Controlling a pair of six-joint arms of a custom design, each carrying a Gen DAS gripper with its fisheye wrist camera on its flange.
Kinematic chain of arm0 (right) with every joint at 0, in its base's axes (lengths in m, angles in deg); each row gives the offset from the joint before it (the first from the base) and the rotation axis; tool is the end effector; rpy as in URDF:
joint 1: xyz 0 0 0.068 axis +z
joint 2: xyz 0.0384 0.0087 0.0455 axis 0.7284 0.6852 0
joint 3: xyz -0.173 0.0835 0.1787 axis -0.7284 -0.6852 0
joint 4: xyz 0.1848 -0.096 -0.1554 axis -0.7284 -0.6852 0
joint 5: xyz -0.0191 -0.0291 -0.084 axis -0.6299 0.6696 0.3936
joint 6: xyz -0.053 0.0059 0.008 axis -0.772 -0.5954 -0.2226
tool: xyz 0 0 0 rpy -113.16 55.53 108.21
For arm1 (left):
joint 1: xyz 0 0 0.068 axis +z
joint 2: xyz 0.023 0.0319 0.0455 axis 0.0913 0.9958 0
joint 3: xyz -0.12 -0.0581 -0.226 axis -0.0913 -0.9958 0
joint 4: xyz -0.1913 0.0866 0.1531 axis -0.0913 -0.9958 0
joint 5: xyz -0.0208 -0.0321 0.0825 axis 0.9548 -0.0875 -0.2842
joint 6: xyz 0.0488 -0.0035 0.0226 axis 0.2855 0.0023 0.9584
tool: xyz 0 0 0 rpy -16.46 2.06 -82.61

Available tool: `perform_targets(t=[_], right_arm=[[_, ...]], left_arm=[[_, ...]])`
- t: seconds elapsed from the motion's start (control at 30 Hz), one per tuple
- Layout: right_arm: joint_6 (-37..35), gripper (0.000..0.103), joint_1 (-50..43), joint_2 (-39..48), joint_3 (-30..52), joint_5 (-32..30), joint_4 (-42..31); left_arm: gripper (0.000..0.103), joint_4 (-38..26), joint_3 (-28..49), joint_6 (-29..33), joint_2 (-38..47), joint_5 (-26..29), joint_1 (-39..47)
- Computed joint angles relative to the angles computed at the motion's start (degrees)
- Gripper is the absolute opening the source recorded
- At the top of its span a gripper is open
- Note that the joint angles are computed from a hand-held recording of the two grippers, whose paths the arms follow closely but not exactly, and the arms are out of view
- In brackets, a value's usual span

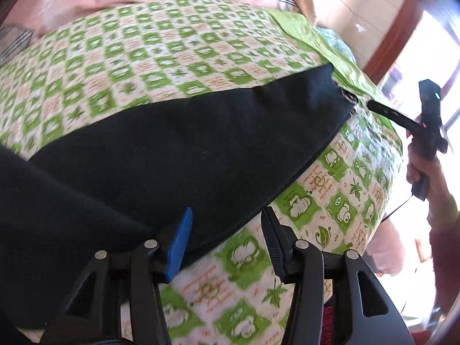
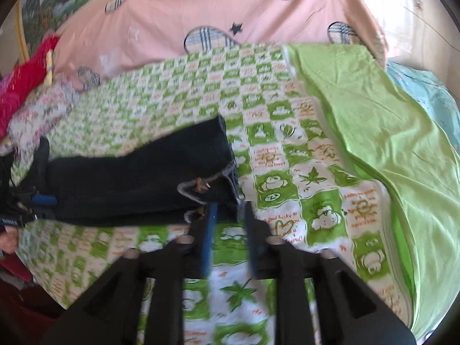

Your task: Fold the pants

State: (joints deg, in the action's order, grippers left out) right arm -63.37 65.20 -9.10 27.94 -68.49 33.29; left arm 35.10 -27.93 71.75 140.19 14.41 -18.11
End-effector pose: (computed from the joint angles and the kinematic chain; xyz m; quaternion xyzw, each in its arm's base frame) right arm 0.1393 0.0417 0.1816 0.0240 0.9146 0.0685 0.3977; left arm 0.2207 -0.1039 0.1575 0.1772 0.9428 -0.1692 0.2260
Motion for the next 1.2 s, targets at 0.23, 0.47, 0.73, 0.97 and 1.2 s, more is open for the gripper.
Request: perform_targets(t=[0.23, 0.47, 0.73, 0.97, 1.2], right_arm=[[10.28, 0.063, 17.89, 8.97, 0.27, 4.86, 13.40], [11.82, 0.063, 27.32, 32.59, 7.52, 2.51, 31.19], [8.72, 0.063, 32.35, 53.23, 22.71, -5.13, 37.11], [5.43, 0.063, 33.43, 67.69, 37.33, -12.30, 35.48], [3.32, 0.063, 34.28, 79.30, 50.40, -15.47, 28.45]], left_arm=[[0.065, -9.71, 2.50, -1.80, -5.82, 0.38, 7.94], [0.073, -18.04, 10.35, -1.08, -3.68, -3.41, 17.86], [0.073, -30.94, 31.55, -3.87, 15.05, -0.94, 30.39], [0.073, -38.45, 47.64, -7.51, 29.85, -2.93, 31.56], [0.054, -38.45, 49.90, -7.98, 35.92, -6.71, 30.71]])
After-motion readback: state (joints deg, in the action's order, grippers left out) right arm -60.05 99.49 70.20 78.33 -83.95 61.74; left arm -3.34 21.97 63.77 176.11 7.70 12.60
